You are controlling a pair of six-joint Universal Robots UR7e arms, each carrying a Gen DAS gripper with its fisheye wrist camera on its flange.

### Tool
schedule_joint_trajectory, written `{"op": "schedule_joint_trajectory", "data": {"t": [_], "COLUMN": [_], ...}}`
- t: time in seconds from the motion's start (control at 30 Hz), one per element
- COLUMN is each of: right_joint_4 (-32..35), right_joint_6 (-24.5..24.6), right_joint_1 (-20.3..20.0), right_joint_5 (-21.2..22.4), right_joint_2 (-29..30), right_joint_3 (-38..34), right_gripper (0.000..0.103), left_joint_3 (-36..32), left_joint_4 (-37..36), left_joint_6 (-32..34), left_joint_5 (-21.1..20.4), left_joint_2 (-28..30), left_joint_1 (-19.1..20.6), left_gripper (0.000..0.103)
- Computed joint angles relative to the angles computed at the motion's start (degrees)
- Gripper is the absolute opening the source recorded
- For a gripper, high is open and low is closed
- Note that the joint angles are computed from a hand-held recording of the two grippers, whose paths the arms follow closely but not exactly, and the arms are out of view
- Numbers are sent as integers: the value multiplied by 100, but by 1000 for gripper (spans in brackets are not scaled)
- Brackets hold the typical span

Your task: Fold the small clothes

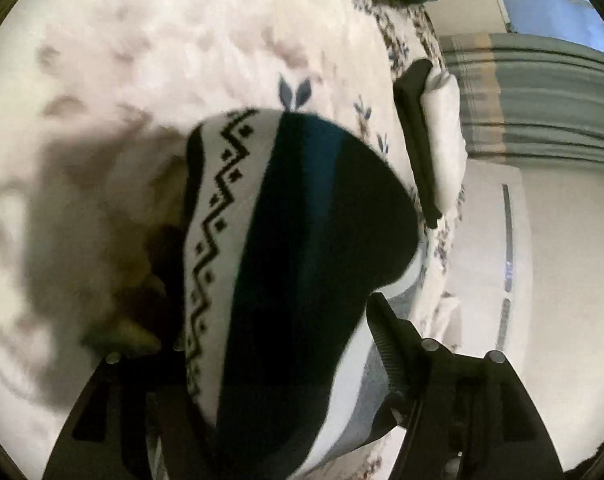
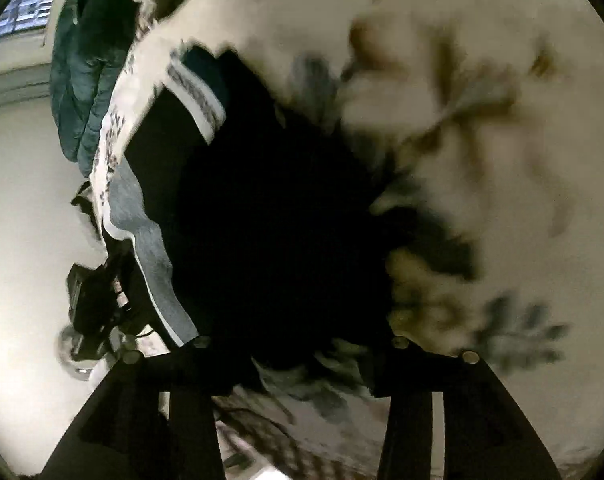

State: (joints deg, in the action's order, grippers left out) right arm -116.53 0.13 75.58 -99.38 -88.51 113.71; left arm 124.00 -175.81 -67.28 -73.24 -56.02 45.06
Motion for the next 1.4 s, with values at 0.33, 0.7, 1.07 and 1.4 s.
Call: {"op": "schedule_joint_trajectory", "data": {"t": [0.33,0.7,1.07,1.4], "right_joint_4": [-112,-787,703,1512], "right_joint_6": [-929,-1699,-689,-730], "right_joint_1": [649,1127,944,692], "right_joint_5": [-146,-462,-507,-1171], "right_joint_2": [1845,2473,2819,1675], "right_joint_3": [-2044,-2578,-3308,-1953], "right_gripper": [74,7,48,6], "left_joint_3": [-224,11,5,384], "left_joint_4": [1240,-36,567,1641], "left_joint_6": [-32,-69,-181,-1215], "left_joint_5": [1229,1467,1262,1301], "left_joint_2": [-194,25,-342,-638], "left_joint_1": [-234,-36,-143,-717], "left_gripper": [62,24,64,64]}}
